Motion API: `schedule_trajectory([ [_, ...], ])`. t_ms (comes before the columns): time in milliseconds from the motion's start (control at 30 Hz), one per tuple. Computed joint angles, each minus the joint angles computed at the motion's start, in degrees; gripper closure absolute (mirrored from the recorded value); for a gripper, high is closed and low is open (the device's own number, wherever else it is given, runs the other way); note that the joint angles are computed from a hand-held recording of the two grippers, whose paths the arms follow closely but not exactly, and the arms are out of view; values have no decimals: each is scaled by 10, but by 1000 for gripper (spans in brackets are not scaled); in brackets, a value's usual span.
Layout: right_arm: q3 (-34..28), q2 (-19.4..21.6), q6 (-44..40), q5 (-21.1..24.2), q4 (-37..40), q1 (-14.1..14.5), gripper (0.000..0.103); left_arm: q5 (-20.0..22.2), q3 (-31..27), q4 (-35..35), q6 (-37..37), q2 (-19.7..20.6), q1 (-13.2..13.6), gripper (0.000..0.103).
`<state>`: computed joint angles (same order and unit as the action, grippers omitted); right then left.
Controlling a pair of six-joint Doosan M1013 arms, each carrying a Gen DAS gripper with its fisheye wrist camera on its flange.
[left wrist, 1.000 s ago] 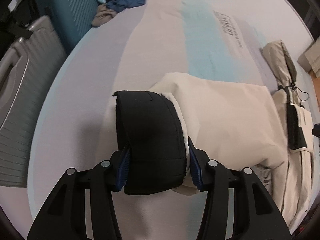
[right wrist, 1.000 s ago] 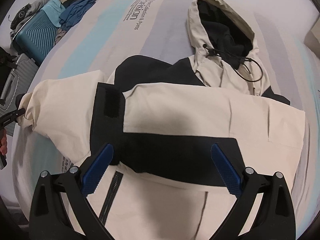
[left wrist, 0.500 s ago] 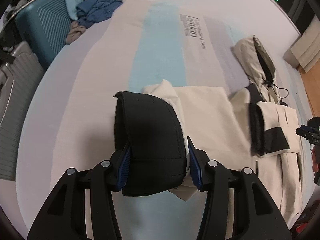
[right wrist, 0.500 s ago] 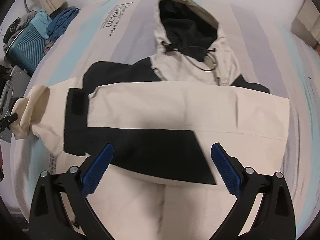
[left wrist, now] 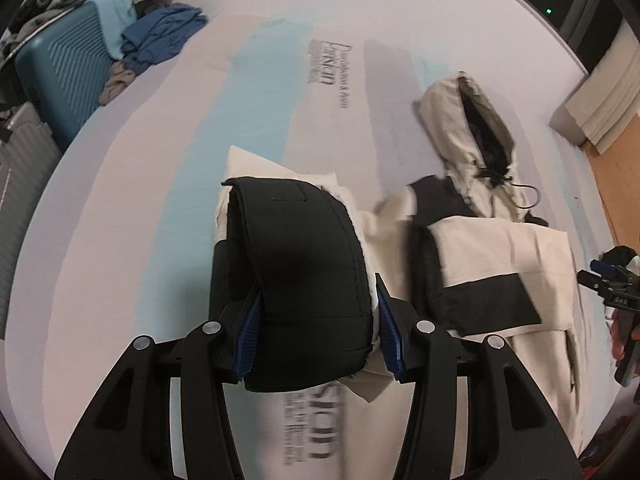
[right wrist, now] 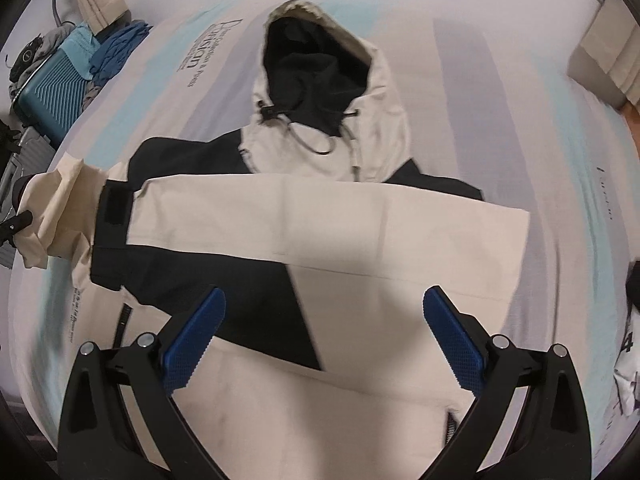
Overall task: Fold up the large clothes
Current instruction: 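Carry the held sleeve across the jacket body with the left tool, then lower the sleeve onto the folded sleeve and open the left tool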
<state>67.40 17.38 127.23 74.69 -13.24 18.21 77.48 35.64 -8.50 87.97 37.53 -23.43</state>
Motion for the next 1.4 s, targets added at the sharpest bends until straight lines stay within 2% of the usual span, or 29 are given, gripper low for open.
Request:
schedule_trajectory([
  [200,33,-24,-5,-12,5,-17,8,8,-12,26,-12,9,-35,54],
  [467,82,-58,-2,-25,11,-28,8,15,-25,35,-37,16,-59,55],
  [700,116,-86,4,-33,14,-47,8,20,-56,6,-50,29,-80,55],
  [1067,158,-119,2,-42,24,-78,8,38,-131,-29,-30,70,-129,55],
  [1333,176,-133,-1,-52,26,-98,8,83,-235,-52,-47,130,-155,55],
  [1400,179,-137,0,-54,25,-102,8,115,-300,-55,-54,164,-164,55],
])
